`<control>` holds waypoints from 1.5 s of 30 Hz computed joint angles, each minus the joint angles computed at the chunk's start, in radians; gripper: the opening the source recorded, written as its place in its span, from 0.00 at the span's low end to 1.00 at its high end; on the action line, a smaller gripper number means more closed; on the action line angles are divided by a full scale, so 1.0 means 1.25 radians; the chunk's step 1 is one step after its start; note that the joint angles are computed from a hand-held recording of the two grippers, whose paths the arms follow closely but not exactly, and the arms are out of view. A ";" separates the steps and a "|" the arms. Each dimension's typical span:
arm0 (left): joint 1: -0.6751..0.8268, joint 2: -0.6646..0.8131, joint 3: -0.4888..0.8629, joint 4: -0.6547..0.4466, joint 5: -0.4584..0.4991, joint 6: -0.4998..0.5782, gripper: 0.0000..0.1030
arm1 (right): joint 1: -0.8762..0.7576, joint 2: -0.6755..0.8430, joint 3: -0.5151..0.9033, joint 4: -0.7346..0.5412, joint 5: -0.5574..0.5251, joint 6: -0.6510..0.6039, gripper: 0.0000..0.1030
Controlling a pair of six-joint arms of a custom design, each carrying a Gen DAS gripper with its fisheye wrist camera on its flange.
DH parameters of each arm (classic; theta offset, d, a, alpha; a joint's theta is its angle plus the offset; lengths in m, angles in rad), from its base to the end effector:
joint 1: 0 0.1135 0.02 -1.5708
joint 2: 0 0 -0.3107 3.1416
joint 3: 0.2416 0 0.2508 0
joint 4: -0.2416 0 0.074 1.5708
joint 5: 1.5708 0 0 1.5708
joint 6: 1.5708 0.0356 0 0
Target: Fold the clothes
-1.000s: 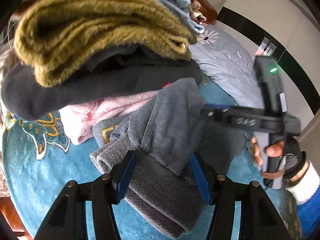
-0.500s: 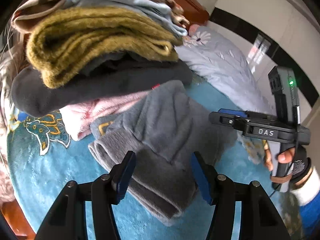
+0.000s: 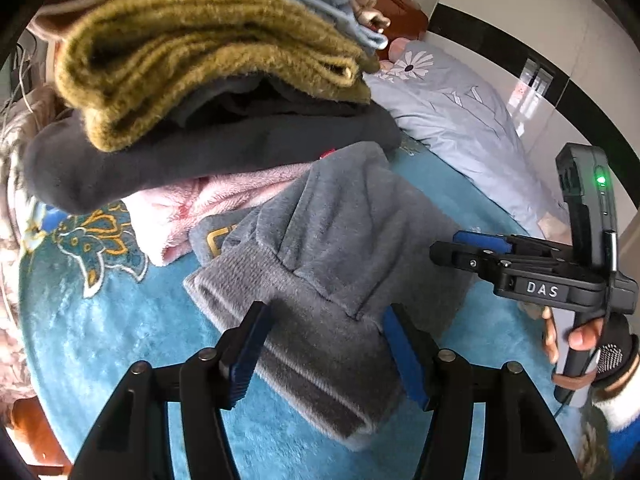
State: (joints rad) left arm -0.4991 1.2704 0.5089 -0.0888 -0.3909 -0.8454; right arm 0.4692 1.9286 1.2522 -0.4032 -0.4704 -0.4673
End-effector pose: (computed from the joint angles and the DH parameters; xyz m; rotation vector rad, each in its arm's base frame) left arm 0.1964 -0.0916 0.2053 -0.5750 2.2750 -0.1865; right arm 0.3550 0.1980 0.2056 -1.3061 2.2382 0.6205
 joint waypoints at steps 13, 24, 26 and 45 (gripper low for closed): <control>-0.217 0.051 0.007 -0.140 -0.116 -0.323 0.62 | 0.009 -0.181 -0.307 0.129 0.067 0.086 0.56; -0.325 0.157 0.051 -0.230 -0.197 -0.443 0.88 | 0.033 -0.237 -0.466 0.293 0.169 0.206 0.68; -0.329 0.169 0.056 -0.240 -0.209 -0.463 0.92 | 0.031 -0.238 -0.472 0.304 0.171 0.213 0.70; -0.332 0.242 0.091 -0.322 -0.233 -0.536 1.00 | 0.052 -0.246 -0.534 0.409 0.288 0.259 0.90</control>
